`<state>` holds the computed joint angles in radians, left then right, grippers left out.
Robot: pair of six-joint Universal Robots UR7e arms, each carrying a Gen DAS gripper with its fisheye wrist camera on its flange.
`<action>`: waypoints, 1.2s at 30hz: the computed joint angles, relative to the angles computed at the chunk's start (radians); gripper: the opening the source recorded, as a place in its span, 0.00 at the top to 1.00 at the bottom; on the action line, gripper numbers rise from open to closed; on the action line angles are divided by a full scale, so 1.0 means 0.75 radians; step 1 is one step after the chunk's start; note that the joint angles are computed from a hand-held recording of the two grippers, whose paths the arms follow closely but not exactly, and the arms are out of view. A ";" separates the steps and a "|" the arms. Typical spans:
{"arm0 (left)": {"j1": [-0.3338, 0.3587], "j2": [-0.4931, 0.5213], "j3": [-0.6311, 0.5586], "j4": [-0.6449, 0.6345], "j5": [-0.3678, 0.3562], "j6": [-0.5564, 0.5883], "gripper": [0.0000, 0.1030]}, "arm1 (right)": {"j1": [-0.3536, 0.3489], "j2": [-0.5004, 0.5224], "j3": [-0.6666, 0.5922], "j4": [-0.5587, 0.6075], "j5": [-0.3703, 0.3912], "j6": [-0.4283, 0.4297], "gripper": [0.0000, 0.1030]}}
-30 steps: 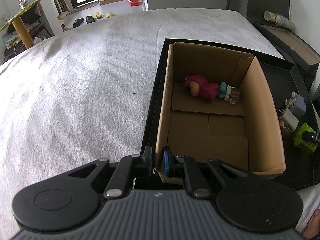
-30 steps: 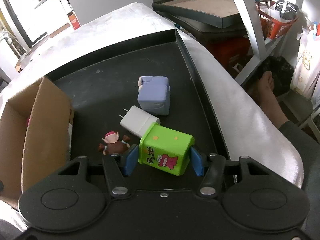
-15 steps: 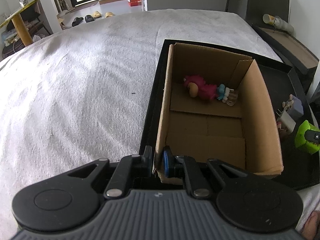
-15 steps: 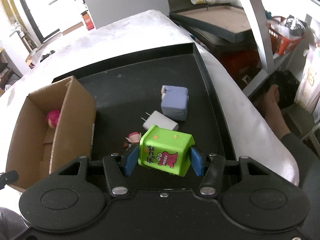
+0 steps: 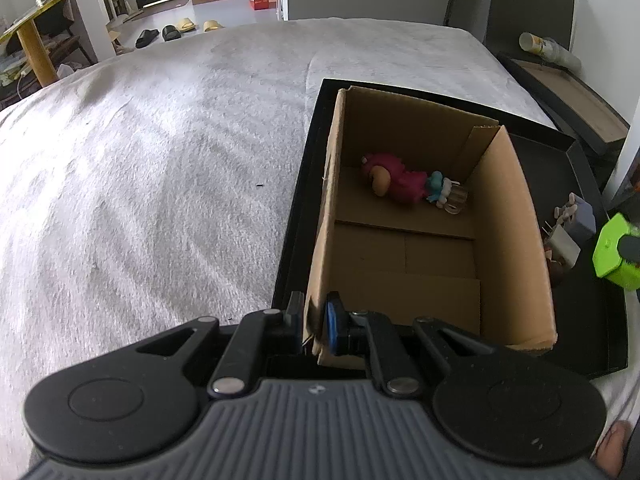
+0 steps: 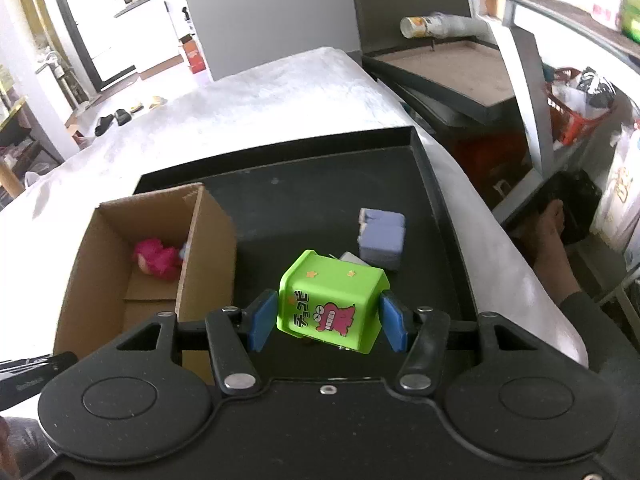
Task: Organize rigid objects
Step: 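Carry the green box over the cardboard box and lower it in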
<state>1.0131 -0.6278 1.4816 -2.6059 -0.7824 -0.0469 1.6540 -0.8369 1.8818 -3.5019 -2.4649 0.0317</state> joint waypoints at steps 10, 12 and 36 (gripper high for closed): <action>0.008 -0.007 -0.002 0.005 -0.032 -0.006 0.90 | 0.054 0.028 -0.073 0.030 -0.012 -0.057 0.47; 0.009 -0.010 0.000 0.007 -0.036 -0.006 0.90 | 0.063 0.040 -0.092 0.038 -0.022 -0.070 0.47; 0.036 -0.027 0.014 -0.045 -0.120 0.000 0.90 | 0.124 0.188 -0.271 0.101 0.021 -0.191 0.47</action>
